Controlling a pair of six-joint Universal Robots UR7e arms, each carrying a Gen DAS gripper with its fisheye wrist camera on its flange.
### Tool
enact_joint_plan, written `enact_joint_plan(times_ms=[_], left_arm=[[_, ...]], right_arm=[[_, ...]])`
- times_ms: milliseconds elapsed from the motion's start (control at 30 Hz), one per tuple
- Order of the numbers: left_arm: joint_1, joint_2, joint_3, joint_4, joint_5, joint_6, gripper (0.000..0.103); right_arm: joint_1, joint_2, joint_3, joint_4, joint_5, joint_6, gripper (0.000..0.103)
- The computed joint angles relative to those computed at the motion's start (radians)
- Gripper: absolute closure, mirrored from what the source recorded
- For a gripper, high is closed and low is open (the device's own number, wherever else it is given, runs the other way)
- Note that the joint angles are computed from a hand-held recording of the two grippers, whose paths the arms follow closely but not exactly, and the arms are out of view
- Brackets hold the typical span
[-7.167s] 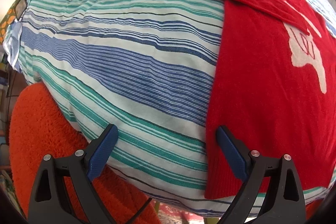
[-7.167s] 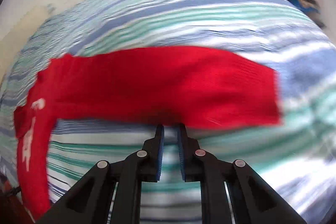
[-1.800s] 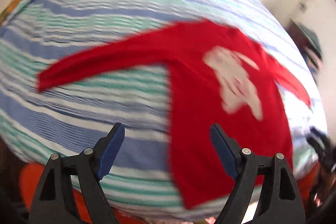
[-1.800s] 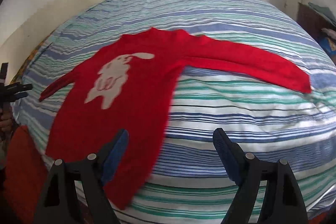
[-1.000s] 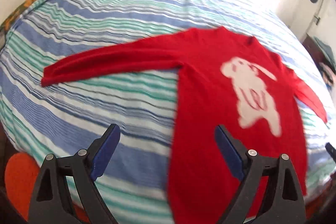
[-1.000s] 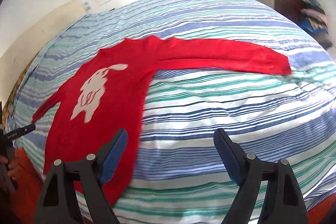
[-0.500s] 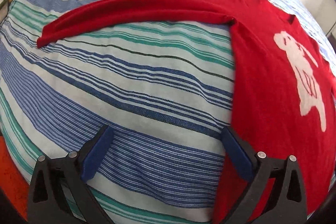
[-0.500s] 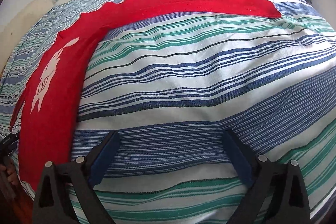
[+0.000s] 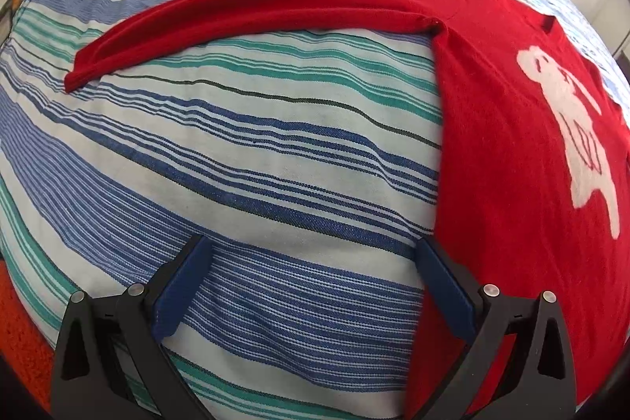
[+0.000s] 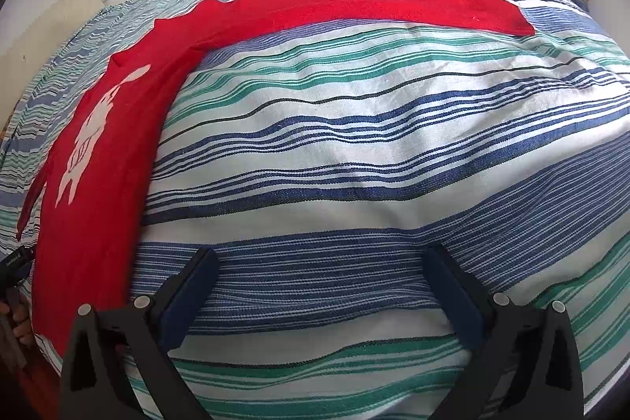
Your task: Fold small clothes
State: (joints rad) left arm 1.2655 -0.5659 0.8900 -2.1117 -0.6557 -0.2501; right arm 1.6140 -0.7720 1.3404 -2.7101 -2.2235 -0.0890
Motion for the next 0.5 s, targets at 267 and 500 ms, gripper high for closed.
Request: enact_joint_plan(times_ms=[267, 500], left_arm=[[-0.002, -0.002, 0.009, -0.001, 0.007, 0.003, 0.0], [-0.005, 0.003, 0.006, 0.001, 0.014, 0.004, 0.0]], right_arm=[[0.0, 0.001, 0.0, -0.001, 0.0, -0.001, 0.0], [0.0, -0.001, 0.003, -0.003, -0.002, -0.001, 0.0]])
